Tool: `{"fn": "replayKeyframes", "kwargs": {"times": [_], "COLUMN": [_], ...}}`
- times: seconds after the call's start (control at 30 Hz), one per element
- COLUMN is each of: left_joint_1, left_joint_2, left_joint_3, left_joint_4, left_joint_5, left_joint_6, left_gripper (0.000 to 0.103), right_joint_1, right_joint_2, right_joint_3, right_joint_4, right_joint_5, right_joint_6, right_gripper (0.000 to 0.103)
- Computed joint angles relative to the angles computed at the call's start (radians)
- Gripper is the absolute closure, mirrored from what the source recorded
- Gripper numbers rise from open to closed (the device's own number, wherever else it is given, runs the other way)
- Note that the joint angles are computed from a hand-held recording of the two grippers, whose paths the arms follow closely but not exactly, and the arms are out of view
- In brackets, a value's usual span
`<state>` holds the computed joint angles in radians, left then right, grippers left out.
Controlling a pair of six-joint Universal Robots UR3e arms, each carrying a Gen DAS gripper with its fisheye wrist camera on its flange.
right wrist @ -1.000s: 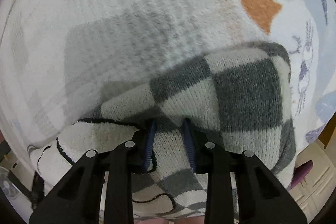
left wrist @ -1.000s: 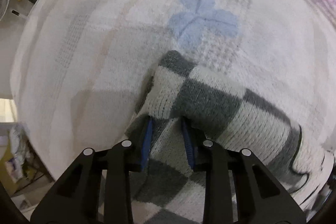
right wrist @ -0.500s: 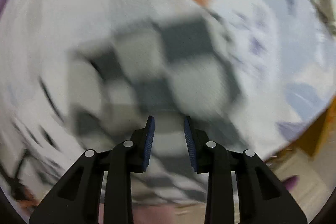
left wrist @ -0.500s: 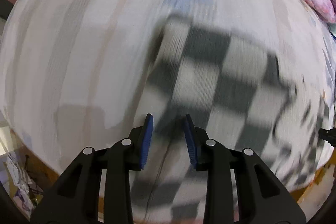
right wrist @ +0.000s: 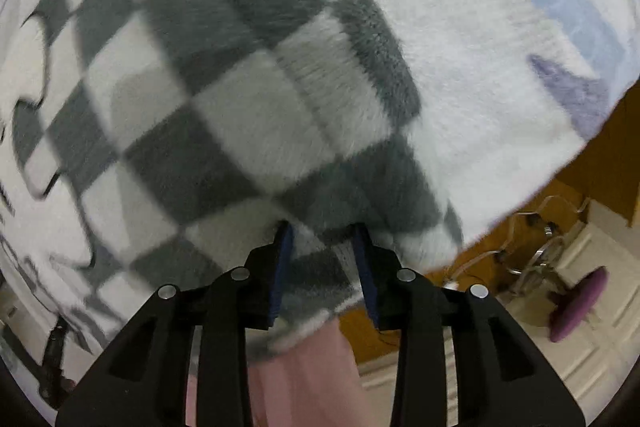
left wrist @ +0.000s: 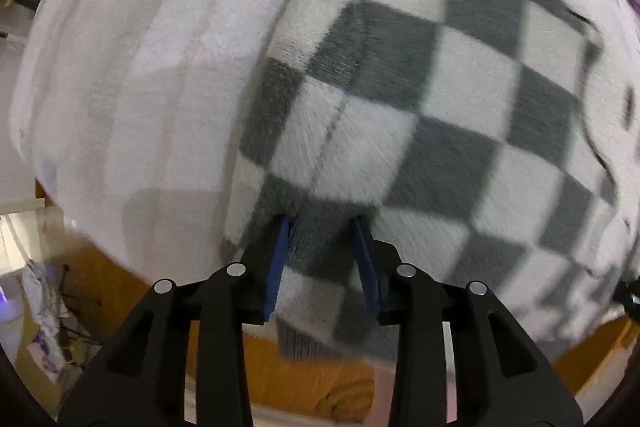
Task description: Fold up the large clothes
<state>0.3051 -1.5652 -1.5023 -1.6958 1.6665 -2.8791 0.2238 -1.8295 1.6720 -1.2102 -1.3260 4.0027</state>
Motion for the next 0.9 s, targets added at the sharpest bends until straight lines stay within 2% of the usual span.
{"fn": "replayKeyframes", "kwargs": {"times": [0.03,0.07,0.1,0.13,0.2,0.23,0.3,0.33,0.37,0.43,0.47,0.5,0.57,0.63,0.67,0.7,0.77,0.8,0.83,0.87,0.9], "left_joint_1": [0.018,0.048,0.061,0.049,-0.029,-0.065,-0.122,-0.152,-0.159,-0.168,-0.158,-0.164,-0.198,-0.247,-0.277,-0.307,-0.367,-0.36,-0.356,-0.339,-0.33], "left_joint_2": [0.014,0.028,0.053,0.068,0.098,0.101,0.094,0.088,0.079,0.034,0.008,-0.022,-0.11,-0.225,-0.267,-0.314,-0.401,-0.444,-0.482,-0.506,-0.544], "left_joint_3": [0.086,0.129,0.145,0.139,0.043,-0.04,-0.167,-0.196,-0.184,-0.089,-0.006,0.069,0.223,0.331,0.353,0.337,0.381,0.466,0.571,0.676,0.78], "left_joint_4": [-0.135,-0.223,-0.292,-0.309,-0.247,-0.186,-0.078,-0.034,-0.025,-0.1,-0.148,-0.173,-0.173,-0.104,-0.065,0.014,0.015,-0.05,-0.139,-0.177,-0.201], "left_joint_5": [-0.068,-0.139,-0.192,-0.199,-0.174,-0.175,-0.176,-0.17,-0.167,-0.179,-0.235,-0.259,-0.299,-0.32,-0.311,-0.297,-0.281,-0.278,-0.282,-0.335,-0.363], "left_joint_6": [0.043,0.082,0.106,0.106,0.07,0.041,-0.046,-0.102,-0.125,-0.148,-0.125,-0.118,-0.112,-0.114,-0.135,-0.163,-0.254,-0.261,-0.259,-0.244,-0.23], "left_gripper": [0.069,0.069,0.069,0.069,0.069,0.069,0.07,0.07,0.07,0.076,0.082,0.082,0.081,0.081,0.081,0.081,0.081,0.082,0.084,0.087,0.087], "right_joint_1": [0.024,0.049,0.068,0.097,0.191,0.251,0.344,0.36,0.386,0.371,0.351,0.32,0.288,0.265,0.287,0.268,0.235,0.217,0.194,0.166,0.15], "right_joint_2": [0.016,0.004,-0.008,-0.001,0.095,0.183,0.336,0.383,0.432,0.464,0.448,0.403,0.379,0.449,0.478,0.503,0.483,0.484,0.481,0.47,0.456], "right_joint_3": [-0.04,-0.066,-0.061,-0.058,-0.048,-0.023,-0.027,-0.085,-0.185,-0.292,-0.283,-0.242,-0.274,-0.385,-0.381,-0.335,-0.231,-0.241,-0.294,-0.348,-0.384], "right_joint_4": [-0.002,-0.046,-0.102,-0.164,-0.324,-0.45,-0.574,-0.583,-0.51,-0.418,-0.442,-0.509,-0.536,-0.501,-0.508,-0.544,-0.606,-0.599,-0.53,-0.495,-0.532], "right_joint_5": [0.009,0.061,0.109,0.151,0.226,0.259,0.234,0.199,0.168,0.202,0.232,0.265,0.239,0.169,0.148,0.154,0.159,0.183,0.216,0.221,0.208], "right_joint_6": [-0.002,-0.002,0.02,0.057,0.122,0.129,0.163,0.185,0.213,0.133,0.116,0.142,0.182,0.109,0.103,0.069,0.093,0.088,0.07,0.058,0.056], "right_gripper": [0.07,0.07,0.07,0.07,0.069,0.068,0.06,0.054,0.054,0.056,0.063,0.066,0.066,0.066,0.066,0.066,0.065,0.065,0.065,0.067,0.067]}}
